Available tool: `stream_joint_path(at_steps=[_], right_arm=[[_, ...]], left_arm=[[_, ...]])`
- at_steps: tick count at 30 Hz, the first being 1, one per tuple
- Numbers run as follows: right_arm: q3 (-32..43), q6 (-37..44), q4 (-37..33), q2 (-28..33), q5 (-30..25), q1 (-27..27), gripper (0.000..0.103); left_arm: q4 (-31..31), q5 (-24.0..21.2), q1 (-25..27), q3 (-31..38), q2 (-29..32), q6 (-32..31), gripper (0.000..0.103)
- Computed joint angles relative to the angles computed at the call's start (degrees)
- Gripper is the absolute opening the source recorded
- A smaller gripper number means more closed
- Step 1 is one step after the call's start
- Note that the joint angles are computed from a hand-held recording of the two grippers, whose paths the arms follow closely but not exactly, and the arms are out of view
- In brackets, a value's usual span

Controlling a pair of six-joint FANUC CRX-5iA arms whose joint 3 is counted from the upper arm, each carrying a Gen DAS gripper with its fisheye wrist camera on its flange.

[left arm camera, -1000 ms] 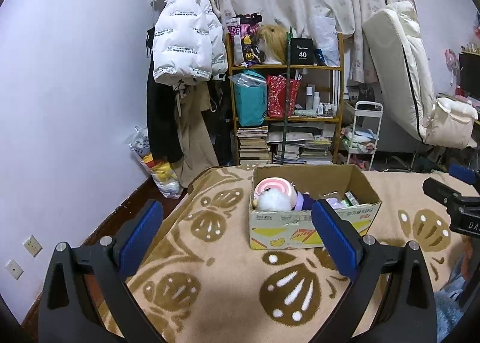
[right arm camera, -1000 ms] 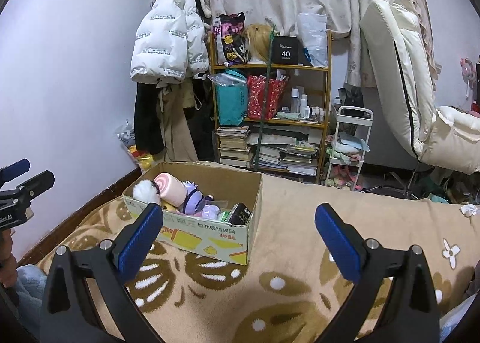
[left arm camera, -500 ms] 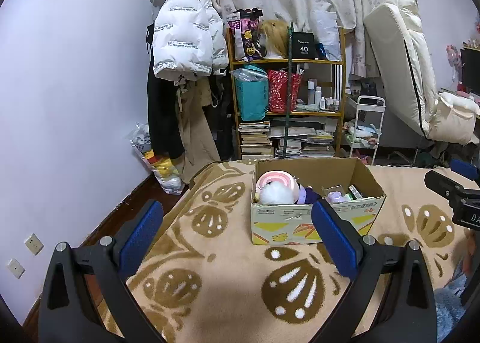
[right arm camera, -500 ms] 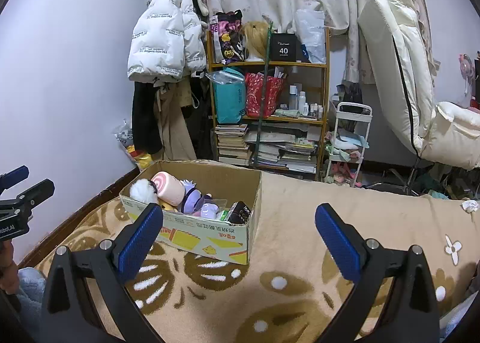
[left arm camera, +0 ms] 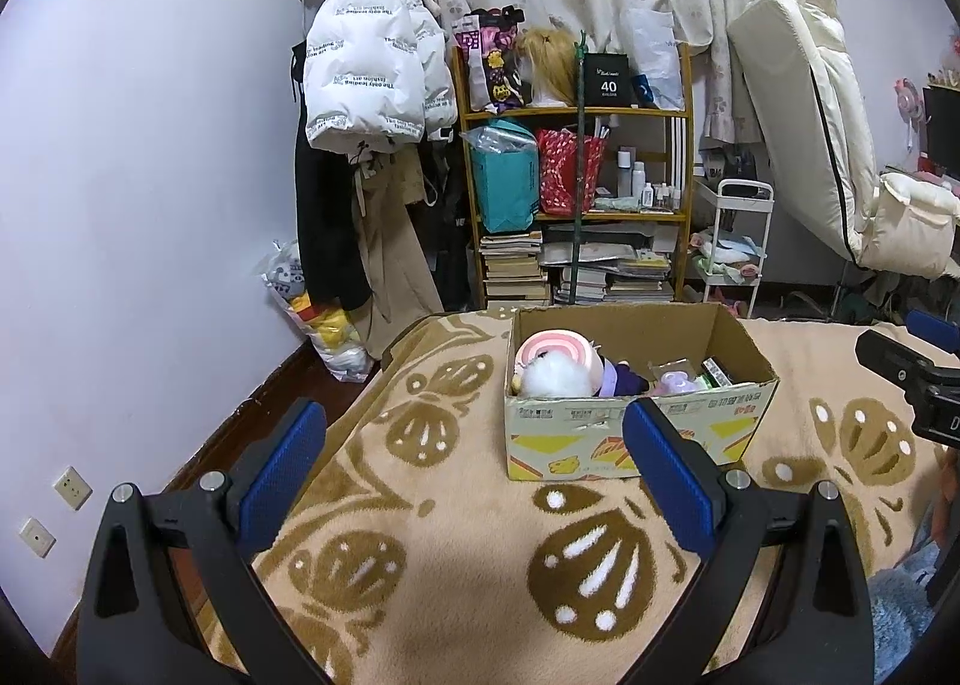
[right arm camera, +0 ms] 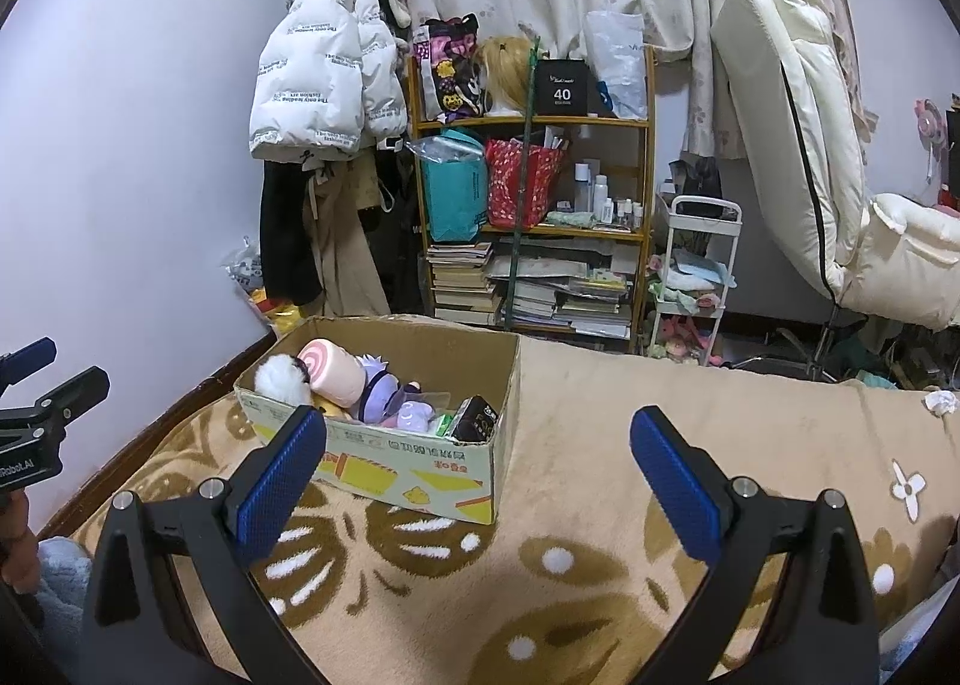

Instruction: Organize soft objects

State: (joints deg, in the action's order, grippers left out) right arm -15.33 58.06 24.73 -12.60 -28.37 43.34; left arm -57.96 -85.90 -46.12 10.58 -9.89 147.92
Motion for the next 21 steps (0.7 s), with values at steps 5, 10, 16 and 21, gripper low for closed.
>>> stream_joint_path(at_steps=[5, 10, 16, 21], right_arm=[[-0.1, -0.1, 0.1, 0.1, 0.0, 0.0, 0.103], [0.0, 0.0, 0.0, 0.1, 0.0, -0.1, 0.103], [-0.8, -0.9, 0.7, -0.1, 0.7, -0.2, 0.103], [-0.5, -0.6, 0.5, 0.0, 0.3, -0.2, 0.103]], left_arm=[[0.1, -0.1, 0.0, -0.1, 0.1, 0.0, 0.098], [0.1, -0.1, -0.1, -0.1, 0.2, 0.0, 0.098], [0.0, -0.3, -0.1, 0.0, 0.2, 0.1, 0.098], [-0.8, -1.2, -0.4, 0.2, 0.5, 0.3, 0.098]])
